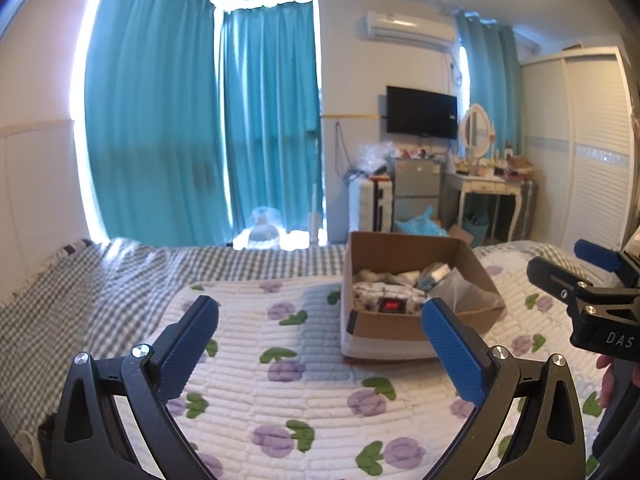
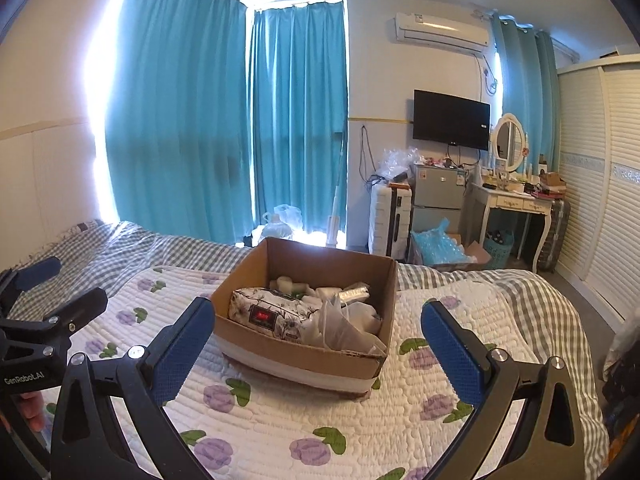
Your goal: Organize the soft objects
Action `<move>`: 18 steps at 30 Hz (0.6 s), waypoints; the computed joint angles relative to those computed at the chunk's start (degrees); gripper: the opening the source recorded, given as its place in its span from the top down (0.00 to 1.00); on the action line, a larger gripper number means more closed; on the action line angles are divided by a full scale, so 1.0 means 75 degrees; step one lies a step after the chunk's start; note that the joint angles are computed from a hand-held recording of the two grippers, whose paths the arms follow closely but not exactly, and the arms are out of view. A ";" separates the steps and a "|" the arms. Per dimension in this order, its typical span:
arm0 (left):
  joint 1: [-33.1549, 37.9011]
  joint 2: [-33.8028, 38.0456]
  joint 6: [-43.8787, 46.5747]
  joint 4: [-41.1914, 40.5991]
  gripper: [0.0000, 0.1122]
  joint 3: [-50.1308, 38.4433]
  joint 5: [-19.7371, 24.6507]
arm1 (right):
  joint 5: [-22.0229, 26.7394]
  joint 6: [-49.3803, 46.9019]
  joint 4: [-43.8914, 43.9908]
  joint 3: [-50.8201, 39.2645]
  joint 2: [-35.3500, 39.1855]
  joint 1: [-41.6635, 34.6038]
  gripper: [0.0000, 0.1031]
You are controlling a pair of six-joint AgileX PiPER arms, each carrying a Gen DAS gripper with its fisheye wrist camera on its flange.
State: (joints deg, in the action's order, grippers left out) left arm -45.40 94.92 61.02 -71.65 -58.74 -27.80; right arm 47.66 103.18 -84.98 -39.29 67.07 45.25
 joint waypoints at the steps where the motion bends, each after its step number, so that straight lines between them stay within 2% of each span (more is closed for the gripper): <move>1: 0.0001 -0.0008 0.0006 -0.0012 0.08 0.0003 0.0017 | -0.0008 -0.0006 0.0025 -0.0008 0.0012 0.0003 0.00; 18: 0.0011 -0.0005 0.0075 -0.0030 0.08 0.0017 0.0102 | 0.0161 -0.0228 0.0280 -0.0211 0.0107 0.0231 0.00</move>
